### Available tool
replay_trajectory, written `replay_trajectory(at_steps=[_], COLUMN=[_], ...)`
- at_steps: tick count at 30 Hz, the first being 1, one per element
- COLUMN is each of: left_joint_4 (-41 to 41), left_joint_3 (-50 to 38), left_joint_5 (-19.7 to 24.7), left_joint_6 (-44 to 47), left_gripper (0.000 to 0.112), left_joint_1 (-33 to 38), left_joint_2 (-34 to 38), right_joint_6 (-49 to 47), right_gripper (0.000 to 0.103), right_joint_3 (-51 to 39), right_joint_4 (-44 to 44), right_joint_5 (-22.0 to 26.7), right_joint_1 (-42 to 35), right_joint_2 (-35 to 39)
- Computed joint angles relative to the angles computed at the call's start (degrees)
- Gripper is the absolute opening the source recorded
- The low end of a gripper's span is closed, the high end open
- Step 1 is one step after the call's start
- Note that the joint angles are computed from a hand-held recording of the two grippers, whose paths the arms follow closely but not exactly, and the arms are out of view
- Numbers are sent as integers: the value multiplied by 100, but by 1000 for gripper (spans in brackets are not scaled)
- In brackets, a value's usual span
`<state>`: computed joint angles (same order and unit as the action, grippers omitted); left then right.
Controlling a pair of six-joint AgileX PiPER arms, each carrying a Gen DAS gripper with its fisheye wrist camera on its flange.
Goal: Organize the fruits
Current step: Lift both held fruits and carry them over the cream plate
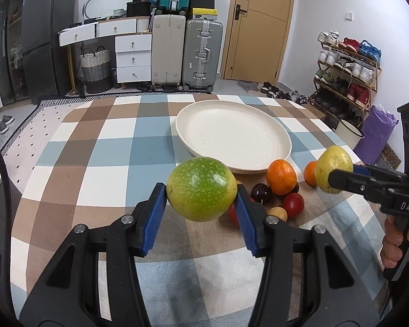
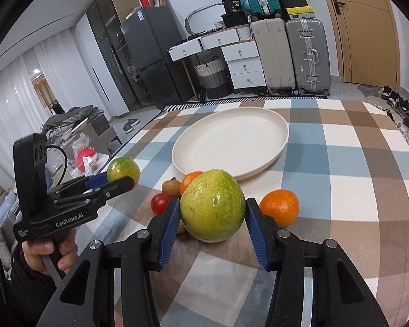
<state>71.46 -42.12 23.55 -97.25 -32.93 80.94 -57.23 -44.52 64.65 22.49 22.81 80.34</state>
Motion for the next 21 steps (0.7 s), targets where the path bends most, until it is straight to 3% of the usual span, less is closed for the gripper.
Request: replay_trajectory(at_steps=[21], left_joint_4=[-271], left_joint_3=[-439], left_joint_5=[181], left_joint_6=[416], left_gripper=[48], left_joint_1=[2], left_joint_2=[200], right_joint_6=[-18], right_gripper=[49], right_joint_3=[-756], right_joint_4=[348], right_joint_5=[242], right_joint_1=[-166], right_joint_2=[554])
